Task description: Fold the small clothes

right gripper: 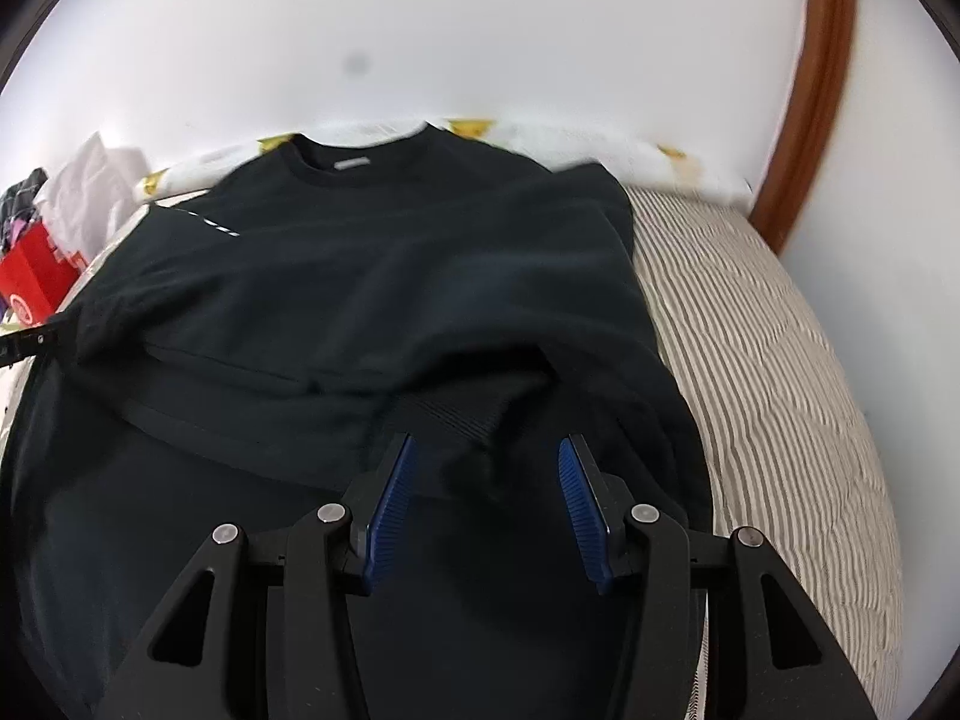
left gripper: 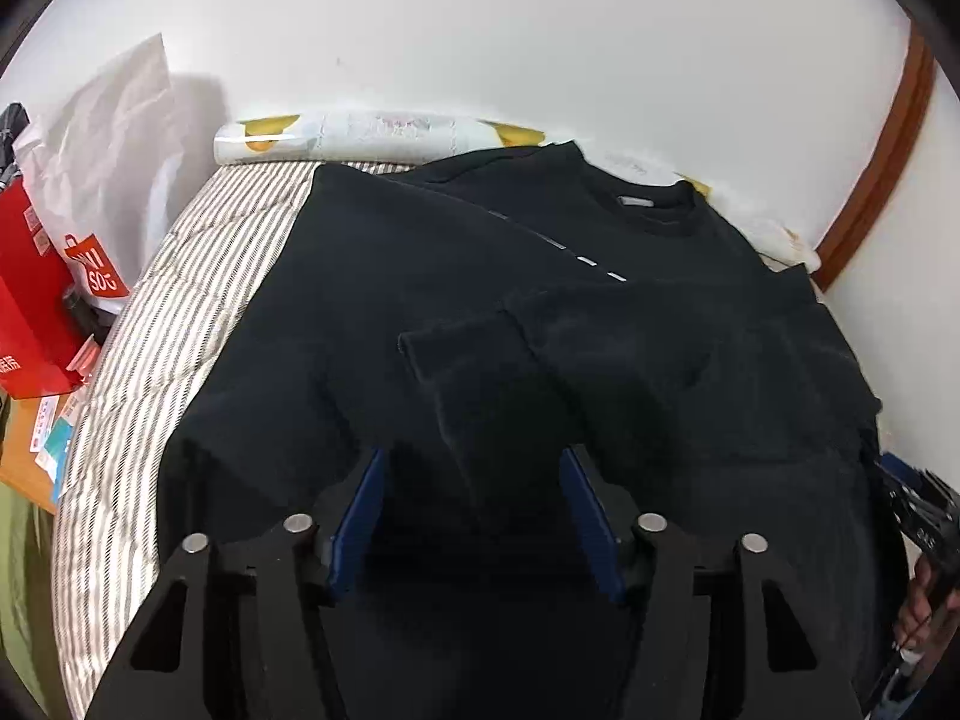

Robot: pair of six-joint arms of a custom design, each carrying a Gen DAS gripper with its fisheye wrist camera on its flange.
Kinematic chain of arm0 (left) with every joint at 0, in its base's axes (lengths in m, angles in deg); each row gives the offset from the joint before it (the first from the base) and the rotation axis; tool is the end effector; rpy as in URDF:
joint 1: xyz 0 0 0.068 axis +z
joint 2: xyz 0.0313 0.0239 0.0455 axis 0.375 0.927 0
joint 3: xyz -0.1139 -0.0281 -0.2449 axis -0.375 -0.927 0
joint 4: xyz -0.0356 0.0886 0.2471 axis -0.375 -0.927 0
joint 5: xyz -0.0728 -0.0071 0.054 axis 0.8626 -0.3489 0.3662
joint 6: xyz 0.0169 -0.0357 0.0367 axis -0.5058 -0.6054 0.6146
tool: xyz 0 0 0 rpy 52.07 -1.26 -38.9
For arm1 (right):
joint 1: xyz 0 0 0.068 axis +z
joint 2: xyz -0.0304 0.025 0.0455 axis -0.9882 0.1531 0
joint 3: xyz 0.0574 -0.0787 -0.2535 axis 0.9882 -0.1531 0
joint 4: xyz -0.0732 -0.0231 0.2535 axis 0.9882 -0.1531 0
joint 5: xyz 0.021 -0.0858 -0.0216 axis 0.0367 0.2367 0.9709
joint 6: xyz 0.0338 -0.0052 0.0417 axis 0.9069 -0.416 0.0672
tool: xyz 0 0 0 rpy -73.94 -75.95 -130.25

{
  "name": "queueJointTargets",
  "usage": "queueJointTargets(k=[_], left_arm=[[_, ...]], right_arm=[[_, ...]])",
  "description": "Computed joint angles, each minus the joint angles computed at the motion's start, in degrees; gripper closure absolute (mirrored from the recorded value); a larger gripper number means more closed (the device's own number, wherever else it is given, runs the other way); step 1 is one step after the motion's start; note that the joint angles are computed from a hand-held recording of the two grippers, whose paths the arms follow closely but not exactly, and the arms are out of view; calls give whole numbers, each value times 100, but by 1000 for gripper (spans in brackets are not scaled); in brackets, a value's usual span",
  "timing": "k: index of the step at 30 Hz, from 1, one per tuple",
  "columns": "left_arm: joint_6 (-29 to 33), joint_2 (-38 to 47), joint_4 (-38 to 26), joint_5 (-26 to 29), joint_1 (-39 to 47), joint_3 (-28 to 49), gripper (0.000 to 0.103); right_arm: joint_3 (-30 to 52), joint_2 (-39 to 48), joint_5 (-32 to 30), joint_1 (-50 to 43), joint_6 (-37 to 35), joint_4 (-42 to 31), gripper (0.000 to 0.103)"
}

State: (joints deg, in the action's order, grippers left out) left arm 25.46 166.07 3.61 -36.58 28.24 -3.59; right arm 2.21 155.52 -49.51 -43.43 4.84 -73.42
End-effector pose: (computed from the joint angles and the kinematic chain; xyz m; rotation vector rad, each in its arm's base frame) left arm 0.2255 0.0171 0.0543 -0.0644 2.5062 -0.2258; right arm 0.1468 0.0952 0.0688 0.0078 2.4903 -0.0664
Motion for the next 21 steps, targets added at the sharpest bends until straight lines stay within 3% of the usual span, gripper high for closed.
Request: queueJointTargets(k=[7,11,12,13,14,16,19,21], left_arm=[[-178,851,275,-69,-106,478,58],[-296,988,362,-312,-351,563,77],[-320,981,399,-488,-452,554,84],[-302,948,453,-662,-539,518,88],[-263,893,485,-735,-577,481,91],[-232,750,524,-556,-489,396,94],[-168,273,412,-204,-219,226,94],[-136,-170,174,149,36,137,95]], right_arm=[[-138,760,-927,-635,-343,1233,54],[87,1397,-1135,-824,-372,1648,55],[141,1541,-1123,-830,-339,1770,62],[193,1667,-1155,-879,-350,1895,75],[275,1753,-1029,-838,-258,1851,80],[357,1866,-882,-919,-209,1918,96],[120,1499,-1364,-1369,-247,2077,99],[-45,1201,-1320,-1551,-271,2126,100]])
